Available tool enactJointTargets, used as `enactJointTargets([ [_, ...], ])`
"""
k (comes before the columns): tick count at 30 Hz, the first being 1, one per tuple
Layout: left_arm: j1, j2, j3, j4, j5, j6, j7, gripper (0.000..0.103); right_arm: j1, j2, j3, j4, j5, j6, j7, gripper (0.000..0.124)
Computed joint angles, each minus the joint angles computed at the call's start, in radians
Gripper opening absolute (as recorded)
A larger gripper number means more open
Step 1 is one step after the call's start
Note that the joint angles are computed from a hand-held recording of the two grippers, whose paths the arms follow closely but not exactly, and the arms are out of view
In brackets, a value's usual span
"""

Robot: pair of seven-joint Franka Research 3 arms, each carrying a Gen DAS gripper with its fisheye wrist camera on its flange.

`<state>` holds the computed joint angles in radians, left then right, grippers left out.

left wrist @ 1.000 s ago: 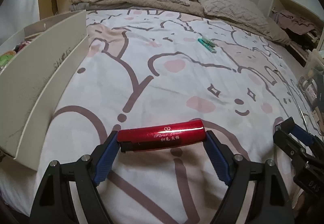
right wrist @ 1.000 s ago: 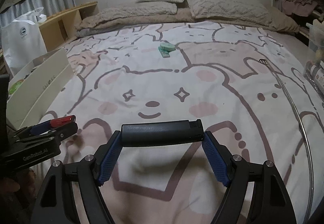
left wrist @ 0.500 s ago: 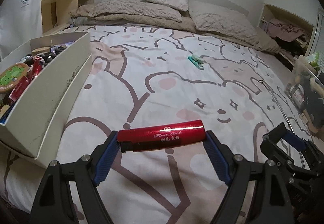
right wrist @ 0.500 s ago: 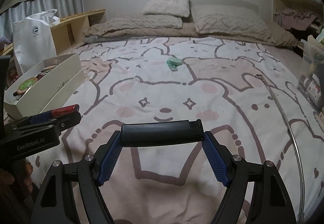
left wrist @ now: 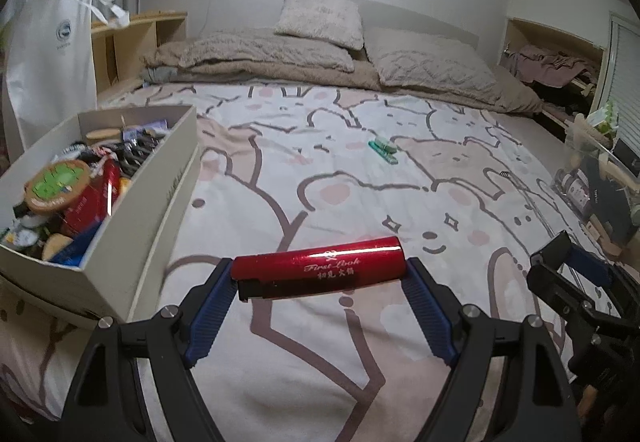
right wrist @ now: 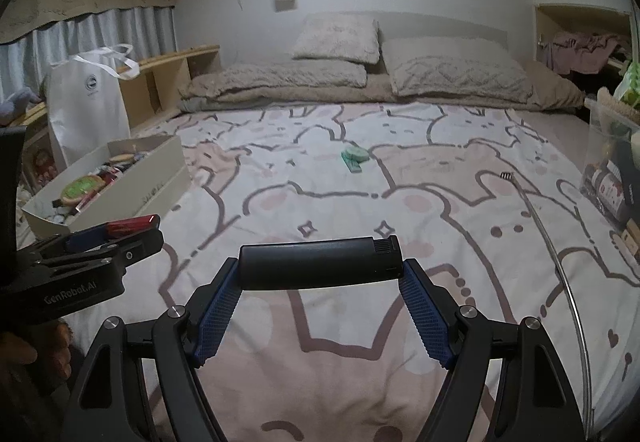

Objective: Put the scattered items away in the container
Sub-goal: 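Carry the red and black lighters in both grippers toward the white box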

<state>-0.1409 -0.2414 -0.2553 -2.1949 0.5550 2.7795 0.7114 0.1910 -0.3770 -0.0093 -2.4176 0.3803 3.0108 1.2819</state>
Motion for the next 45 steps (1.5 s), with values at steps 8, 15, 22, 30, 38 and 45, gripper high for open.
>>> enactJointTargets([
  [8, 0.034, -0.066, -0.006, -0.014, 0.042, 0.027, -0.010, 0.083, 0.034, -0.017, 0.000, 0.016, 0.007, 0.036, -0.002, 0.080],
  [15, 0.097, -0.131, -0.023, -0.043, 0.107, 0.051, -0.046, 0.083, 0.125, -0.001, -0.042, 0.053, 0.070, 0.064, -0.047, 0.080],
  [22, 0.124, -0.175, 0.010, -0.080, 0.091, 0.093, -0.015, 0.083, 0.205, 0.025, -0.063, 0.104, 0.150, 0.071, -0.108, 0.080],
  [30, 0.157, -0.215, 0.071, -0.129, 0.022, 0.144, 0.069, 0.083, 0.253, 0.077, -0.049, 0.175, 0.214, 0.081, -0.158, 0.080],
  [38, 0.177, -0.253, 0.145, -0.167, -0.087, 0.144, 0.189, 0.083, 0.215, 0.150, 0.037, 0.251, 0.176, 0.052, -0.124, 0.080],
  [45, 0.230, -0.282, 0.164, -0.184, -0.135, 0.136, 0.244, 0.083, 0.211, 0.208, 0.077, 0.320, 0.141, 0.018, -0.101, 0.080],
])
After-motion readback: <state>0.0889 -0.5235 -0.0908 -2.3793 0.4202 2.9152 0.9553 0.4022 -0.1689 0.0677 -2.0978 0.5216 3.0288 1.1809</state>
